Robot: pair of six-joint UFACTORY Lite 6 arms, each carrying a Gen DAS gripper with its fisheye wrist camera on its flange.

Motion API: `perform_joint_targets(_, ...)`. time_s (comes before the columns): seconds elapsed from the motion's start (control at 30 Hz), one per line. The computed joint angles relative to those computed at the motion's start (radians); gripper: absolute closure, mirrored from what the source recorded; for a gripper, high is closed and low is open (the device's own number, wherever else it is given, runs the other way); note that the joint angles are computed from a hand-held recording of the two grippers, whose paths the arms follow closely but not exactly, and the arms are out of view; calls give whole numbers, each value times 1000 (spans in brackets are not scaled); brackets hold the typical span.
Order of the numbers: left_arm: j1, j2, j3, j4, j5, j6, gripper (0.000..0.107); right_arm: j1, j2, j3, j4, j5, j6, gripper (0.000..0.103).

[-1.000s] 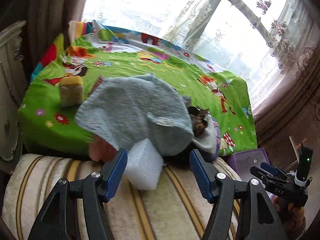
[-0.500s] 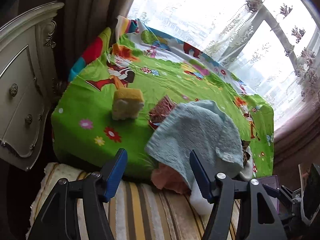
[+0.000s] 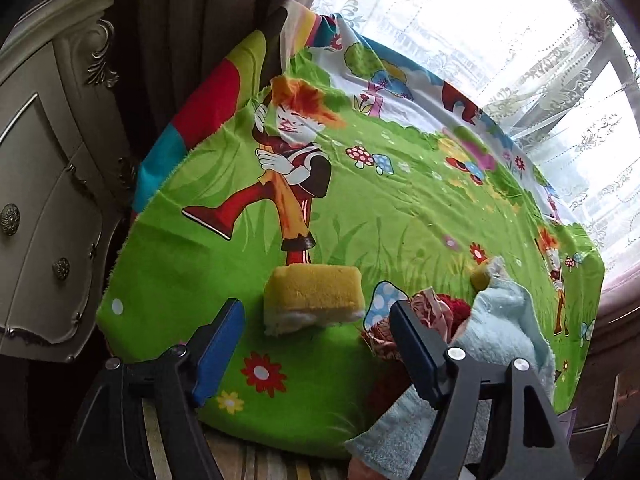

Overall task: Organize soft objects
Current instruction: 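Grasp the white foam block with the right gripper while the left gripper grasps the yellow sponge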

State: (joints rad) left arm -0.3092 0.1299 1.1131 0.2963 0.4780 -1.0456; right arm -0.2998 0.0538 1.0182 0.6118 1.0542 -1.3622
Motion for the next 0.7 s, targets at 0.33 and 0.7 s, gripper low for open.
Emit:
perform_joint_targets(0.33, 13, 73, 29, 15, -26, 16, 53, 80, -30, -30, 19, -42, -11, 18)
perform_joint_targets(0.7, -4, -26, -57, 94, -66, -60, 62, 85, -82, -31, 7, -40, 13, 13)
